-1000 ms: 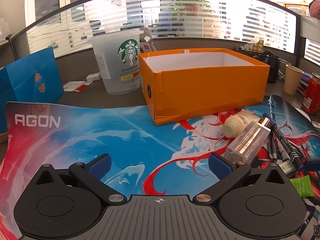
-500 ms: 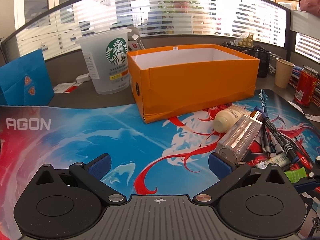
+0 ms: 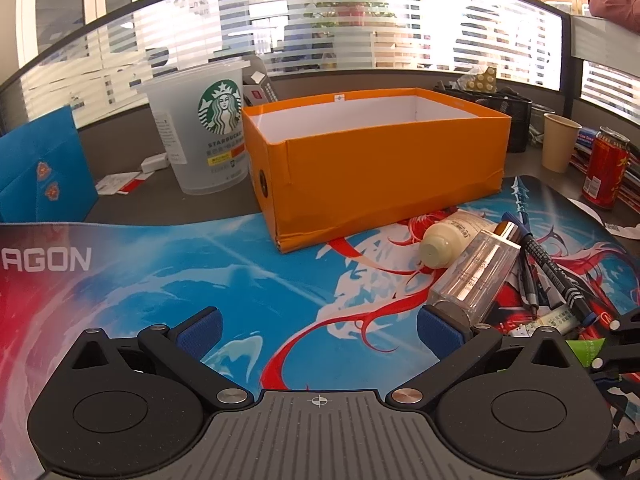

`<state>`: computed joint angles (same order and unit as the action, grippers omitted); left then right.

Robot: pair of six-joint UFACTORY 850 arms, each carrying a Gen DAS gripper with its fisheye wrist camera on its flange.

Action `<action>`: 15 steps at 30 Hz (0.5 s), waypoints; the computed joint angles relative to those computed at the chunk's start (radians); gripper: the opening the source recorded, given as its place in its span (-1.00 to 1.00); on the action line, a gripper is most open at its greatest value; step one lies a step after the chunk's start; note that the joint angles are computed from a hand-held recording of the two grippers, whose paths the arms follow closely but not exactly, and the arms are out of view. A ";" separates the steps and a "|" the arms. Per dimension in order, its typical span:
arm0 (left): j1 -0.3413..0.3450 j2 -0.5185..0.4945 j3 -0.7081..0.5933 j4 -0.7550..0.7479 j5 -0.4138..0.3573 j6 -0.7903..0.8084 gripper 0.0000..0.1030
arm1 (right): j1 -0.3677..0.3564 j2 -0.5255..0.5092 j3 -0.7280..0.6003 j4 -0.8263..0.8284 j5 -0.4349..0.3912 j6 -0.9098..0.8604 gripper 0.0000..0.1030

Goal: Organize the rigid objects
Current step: 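Lower the right tool onto the pile and grasp the black pen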

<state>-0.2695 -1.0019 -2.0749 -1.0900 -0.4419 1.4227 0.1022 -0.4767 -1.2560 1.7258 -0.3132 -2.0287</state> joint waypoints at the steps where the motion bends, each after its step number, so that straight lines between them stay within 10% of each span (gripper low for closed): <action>1: 0.000 -0.005 -0.008 0.002 -0.006 0.001 1.00 | -0.002 -0.003 -0.005 -0.019 -0.004 0.021 -0.48; 15: -0.003 -0.025 -0.036 -0.023 -0.090 0.083 1.00 | 0.007 0.010 0.027 0.175 0.008 -0.232 -0.82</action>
<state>-0.2721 -1.0274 -2.1108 -1.1125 -0.5320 1.5055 0.1093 -0.4664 -1.2292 1.9006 -0.3050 -2.2606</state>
